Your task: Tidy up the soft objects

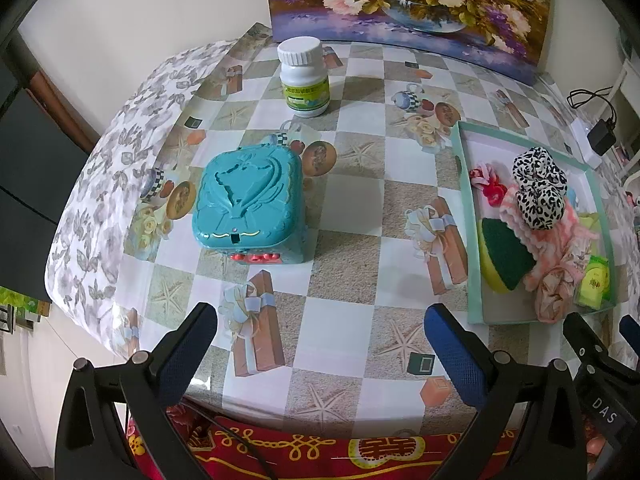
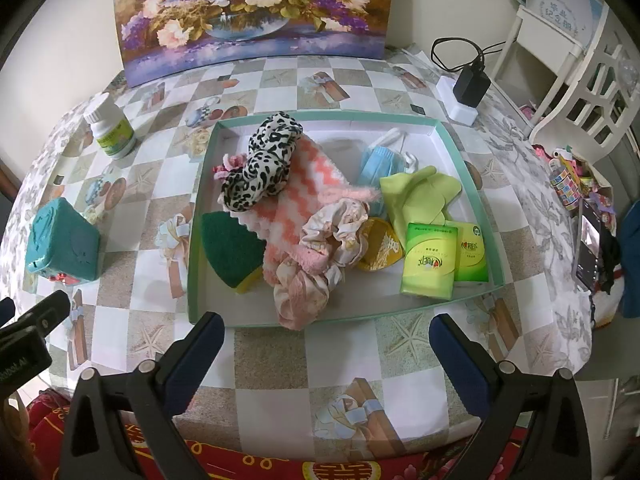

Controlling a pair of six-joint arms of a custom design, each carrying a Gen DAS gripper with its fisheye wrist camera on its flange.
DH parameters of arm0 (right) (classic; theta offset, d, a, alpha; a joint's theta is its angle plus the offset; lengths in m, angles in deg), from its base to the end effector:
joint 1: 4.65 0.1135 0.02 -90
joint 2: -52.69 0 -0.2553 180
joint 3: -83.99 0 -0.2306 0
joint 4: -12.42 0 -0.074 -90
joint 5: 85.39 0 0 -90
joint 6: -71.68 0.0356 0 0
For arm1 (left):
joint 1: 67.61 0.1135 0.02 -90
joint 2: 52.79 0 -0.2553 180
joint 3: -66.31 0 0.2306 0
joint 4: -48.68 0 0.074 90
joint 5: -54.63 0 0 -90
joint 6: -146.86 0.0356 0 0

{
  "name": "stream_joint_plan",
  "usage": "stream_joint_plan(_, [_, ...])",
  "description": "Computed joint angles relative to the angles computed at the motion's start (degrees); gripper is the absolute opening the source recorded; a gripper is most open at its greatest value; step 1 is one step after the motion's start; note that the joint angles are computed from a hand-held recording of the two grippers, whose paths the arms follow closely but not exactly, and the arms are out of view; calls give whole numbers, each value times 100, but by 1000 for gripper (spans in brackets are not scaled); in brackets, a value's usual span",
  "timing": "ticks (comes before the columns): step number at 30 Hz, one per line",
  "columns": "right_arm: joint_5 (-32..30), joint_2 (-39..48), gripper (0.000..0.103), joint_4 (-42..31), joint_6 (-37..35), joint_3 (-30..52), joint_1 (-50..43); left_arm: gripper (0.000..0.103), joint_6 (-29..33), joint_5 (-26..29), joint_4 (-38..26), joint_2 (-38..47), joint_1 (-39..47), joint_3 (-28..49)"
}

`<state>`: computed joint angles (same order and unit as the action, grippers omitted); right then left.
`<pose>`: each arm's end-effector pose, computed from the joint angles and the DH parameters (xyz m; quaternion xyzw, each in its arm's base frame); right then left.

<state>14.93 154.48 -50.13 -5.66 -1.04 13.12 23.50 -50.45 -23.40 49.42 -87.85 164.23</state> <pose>0.3253 0.0976 0.2340 -0.0276 0.9796 -0.0386 0.1953 0.3123 -0.1053 0.2405 -0.1279 0.9761 0.0633 0.1637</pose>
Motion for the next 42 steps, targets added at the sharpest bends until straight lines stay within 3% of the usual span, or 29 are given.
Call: stream_joint_plan(42, [-47,57,103,-55,-26,12,-198,103,-94,40,87,-99,81,-94])
